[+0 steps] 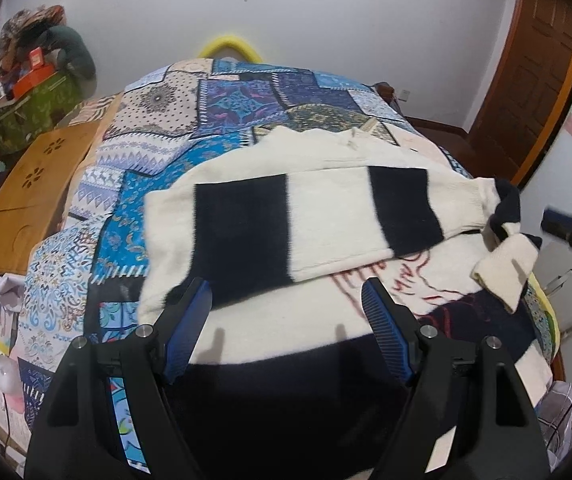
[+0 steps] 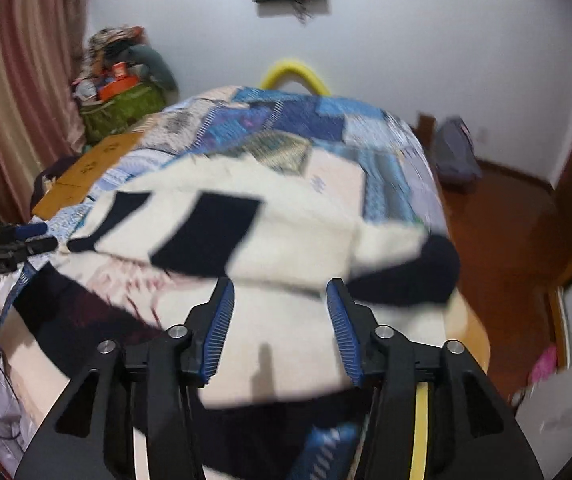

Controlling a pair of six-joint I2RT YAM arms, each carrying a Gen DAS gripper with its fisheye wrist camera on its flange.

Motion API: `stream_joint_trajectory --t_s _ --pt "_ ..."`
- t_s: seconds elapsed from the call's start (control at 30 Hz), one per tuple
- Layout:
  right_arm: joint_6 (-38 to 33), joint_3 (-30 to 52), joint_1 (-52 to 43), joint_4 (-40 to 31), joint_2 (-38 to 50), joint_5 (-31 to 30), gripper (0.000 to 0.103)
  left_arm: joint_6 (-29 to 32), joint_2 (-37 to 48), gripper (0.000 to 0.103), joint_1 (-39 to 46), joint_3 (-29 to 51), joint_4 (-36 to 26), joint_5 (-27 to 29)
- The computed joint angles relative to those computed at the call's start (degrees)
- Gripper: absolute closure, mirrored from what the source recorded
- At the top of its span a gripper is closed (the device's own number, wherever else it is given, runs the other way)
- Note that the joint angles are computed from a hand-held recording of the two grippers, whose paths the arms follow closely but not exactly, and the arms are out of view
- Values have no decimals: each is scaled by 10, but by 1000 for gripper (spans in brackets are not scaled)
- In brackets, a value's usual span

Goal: Fold small clothes

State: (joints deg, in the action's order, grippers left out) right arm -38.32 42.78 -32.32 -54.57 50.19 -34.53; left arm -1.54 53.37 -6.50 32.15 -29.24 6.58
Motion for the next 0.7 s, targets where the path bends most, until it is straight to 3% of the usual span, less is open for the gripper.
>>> stream_joint_trajectory --t_s 0.17,0.37,0.53,0.7 --pt "-141 -26 -189 -61 30 -53 54 -63 47 26 -107 27 1 -38" --pt "-285 -33 -337 -93 79 -65 50 -155 148 21 -270 84 23 -86" --pt "-359 -22 -420 -100 155 -69 48 -196 266 18 -401 146 57 -128" --pt "-371 -9 -450 -98 202 -74 48 -199 397 18 -478 225 61 -152"
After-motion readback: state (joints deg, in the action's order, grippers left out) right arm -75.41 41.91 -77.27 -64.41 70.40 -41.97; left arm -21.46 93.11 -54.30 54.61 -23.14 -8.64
